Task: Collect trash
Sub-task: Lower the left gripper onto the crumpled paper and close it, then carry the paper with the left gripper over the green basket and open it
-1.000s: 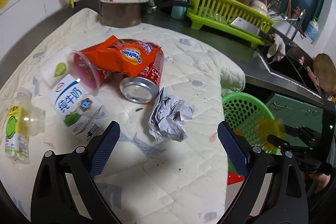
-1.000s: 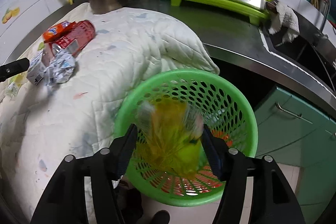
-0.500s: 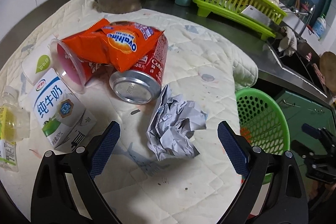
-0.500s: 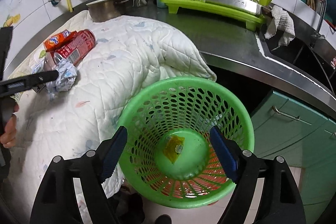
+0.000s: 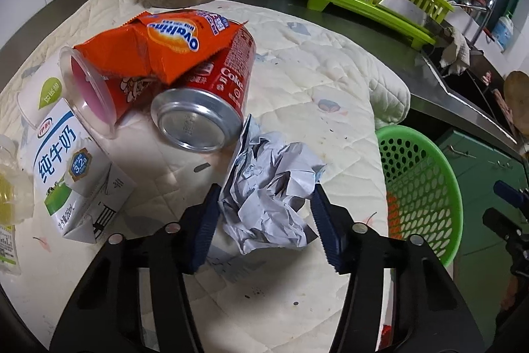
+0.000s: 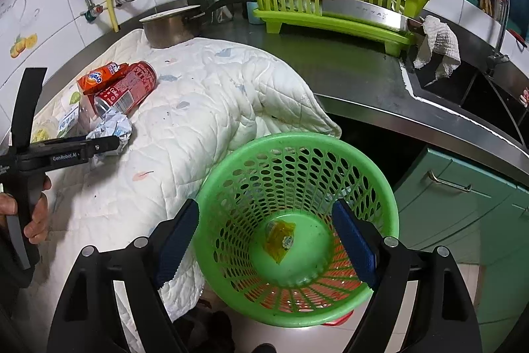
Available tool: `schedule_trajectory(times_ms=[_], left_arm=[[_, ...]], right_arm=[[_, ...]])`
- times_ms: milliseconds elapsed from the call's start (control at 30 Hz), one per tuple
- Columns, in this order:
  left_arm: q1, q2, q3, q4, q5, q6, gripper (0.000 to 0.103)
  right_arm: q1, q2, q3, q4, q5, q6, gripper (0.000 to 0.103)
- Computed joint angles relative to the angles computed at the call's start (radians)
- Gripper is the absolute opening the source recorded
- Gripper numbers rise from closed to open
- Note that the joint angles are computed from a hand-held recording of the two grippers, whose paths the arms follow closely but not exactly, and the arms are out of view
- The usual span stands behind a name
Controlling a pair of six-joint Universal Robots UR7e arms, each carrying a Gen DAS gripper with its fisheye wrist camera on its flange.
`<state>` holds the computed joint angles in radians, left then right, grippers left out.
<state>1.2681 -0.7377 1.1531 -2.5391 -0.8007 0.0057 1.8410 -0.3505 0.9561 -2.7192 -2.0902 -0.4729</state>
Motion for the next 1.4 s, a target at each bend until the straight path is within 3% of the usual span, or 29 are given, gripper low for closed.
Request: schedule_trajectory(times_ms=[233,567,900,1067,1167,1400], left_arm=[[-0.011,-0.031,0.052,-0.041,-0.016,0.013,0.036],[-0.052,-0.049,0.092,-0.071,-0.062,0.044,0.034],[-0.086,0.067,-0.025,0.026,-0.153,0.073,0.035],[-0.092,0.128,-0.087,0.087,-0.178,0.060,0.041],[-0.096,0.153,-0.107,0.105,-0.178,0.051,0.055],[-0.099,0.135,-0.081,0.075,-0.183,0.046,0.062]], right_arm=[[0.001,-0.015,0.016,-0.017,0.015,-0.001,0.080],[0.003,-0.051,0.063,-0.079,0.017,-0.001,0.080],[0.002,-0.112,0.133,-0.175,-0.001,-0.006,0.080],[0.000,-0.135,0.160,-0.205,-0.008,-0.003,0.081],[-0.002,-0.143,0.169,-0.214,-0.012,-0.002,0.081],[0.003,-0.142,0.162,-0.213,-0.010,-0.009,0.082]])
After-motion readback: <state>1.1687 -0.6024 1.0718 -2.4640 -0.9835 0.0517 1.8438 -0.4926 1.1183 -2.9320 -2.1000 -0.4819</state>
